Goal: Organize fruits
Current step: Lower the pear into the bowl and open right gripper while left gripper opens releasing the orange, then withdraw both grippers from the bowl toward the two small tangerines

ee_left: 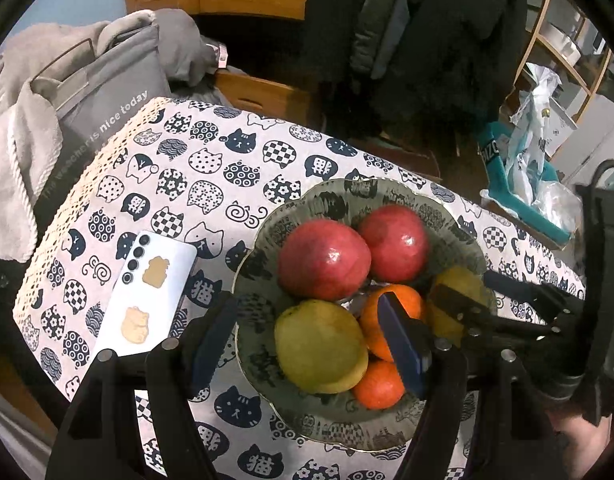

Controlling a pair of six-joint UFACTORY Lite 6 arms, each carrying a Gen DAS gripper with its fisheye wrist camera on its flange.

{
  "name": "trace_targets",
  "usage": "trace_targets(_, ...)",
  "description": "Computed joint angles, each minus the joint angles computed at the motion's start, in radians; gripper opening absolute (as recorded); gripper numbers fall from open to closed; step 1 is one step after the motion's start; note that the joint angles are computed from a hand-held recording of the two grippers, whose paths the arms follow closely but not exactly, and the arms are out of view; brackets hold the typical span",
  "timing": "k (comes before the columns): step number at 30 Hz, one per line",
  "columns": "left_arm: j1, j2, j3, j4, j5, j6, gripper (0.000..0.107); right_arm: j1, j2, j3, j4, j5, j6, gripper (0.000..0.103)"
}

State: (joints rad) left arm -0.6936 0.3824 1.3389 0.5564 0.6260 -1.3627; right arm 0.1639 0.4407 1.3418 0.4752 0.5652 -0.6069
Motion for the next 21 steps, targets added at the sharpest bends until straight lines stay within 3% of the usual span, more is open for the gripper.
trace_targets(12,-0.06,-0.04,0.053,0.017,0.065,0.006,0.074,-0.066,-0.182,0.007,-0.014,0.041,0.015,0.078)
trace_targets(21,-0.157,-0.046,0.166,0.072,0.175,-0.011,0.08,-0.166,-0.374,-0.019,-0.029,0.09,0.001,0.08)
